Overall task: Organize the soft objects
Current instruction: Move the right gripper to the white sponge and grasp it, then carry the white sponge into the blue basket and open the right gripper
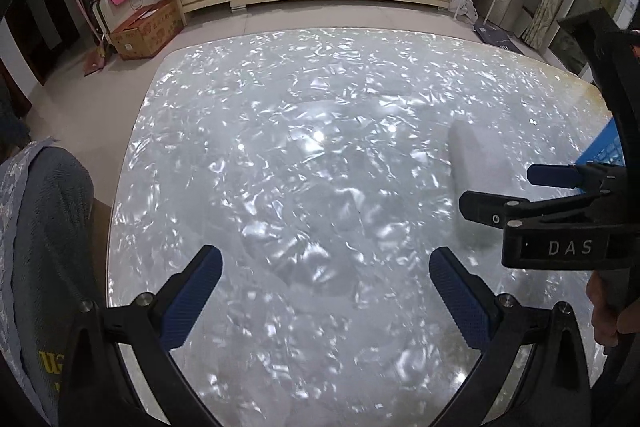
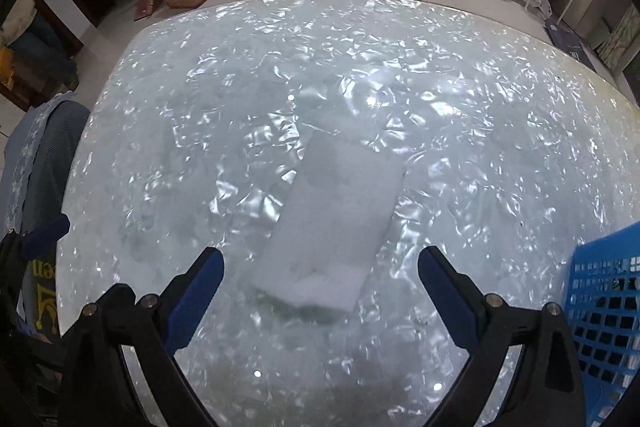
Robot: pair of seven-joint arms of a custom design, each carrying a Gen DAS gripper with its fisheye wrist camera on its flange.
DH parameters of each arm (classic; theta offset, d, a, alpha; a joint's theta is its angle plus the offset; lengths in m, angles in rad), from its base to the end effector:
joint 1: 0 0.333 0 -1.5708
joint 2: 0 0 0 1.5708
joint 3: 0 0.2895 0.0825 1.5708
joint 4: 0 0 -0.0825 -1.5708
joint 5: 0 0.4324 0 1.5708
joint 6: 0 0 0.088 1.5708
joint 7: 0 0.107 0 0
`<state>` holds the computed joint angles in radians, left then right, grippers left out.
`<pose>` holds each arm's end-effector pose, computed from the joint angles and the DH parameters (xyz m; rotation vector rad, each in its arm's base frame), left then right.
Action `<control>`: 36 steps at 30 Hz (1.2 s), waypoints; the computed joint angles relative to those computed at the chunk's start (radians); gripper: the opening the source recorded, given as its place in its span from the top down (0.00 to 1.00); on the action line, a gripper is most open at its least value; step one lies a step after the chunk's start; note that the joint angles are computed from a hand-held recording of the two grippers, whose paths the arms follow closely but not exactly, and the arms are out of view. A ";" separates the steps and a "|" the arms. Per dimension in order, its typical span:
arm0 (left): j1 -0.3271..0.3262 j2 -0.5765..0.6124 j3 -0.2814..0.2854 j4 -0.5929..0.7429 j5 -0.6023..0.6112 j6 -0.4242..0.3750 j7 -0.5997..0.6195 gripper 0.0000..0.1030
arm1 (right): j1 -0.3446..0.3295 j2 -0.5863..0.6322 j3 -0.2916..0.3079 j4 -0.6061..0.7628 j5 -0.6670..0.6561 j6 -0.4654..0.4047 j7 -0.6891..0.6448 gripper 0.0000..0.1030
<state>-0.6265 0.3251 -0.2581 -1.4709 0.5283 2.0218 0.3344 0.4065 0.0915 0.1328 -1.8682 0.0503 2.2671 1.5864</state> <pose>0.4961 -0.5242 0.4923 -2.1363 1.7494 -0.4771 0.5633 0.3365 0.4513 -2.4407 1.4561 -0.1456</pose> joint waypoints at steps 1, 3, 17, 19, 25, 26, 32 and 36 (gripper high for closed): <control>0.001 0.004 0.001 0.002 0.001 0.002 0.001 0.00 | 0.001 0.010 0.000 0.007 -0.007 -0.001 0.004 0.05; 0.004 0.007 0.003 0.000 -0.001 0.012 0.001 0.00 | 0.006 0.035 0.001 0.025 -0.019 -0.001 0.016 0.08; -0.008 0.021 0.002 0.020 -0.014 -0.012 0.003 0.00 | 0.021 -0.021 0.005 -0.064 -0.081 0.048 -0.006 0.53; -0.020 0.027 0.000 0.042 -0.006 -0.031 0.002 0.00 | 0.013 -0.059 0.004 -0.099 -0.038 0.057 -0.054 0.53; -0.061 0.057 -0.002 0.126 0.011 -0.085 0.006 0.00 | -0.004 -0.216 -0.011 -0.208 0.034 0.046 -0.135 0.53; -0.072 0.065 -0.002 0.148 0.016 -0.095 0.004 0.00 | -0.006 -0.246 -0.014 -0.227 0.043 0.044 -0.146 0.52; -0.153 0.134 0.005 0.311 0.049 -0.163 0.004 0.00 | -0.015 -0.436 -0.050 -0.329 0.105 0.000 -0.236 0.51; -0.216 0.201 0.022 0.454 0.063 -0.205 0.012 0.00 | -0.029 -0.546 -0.074 -0.387 0.123 -0.016 -0.284 0.51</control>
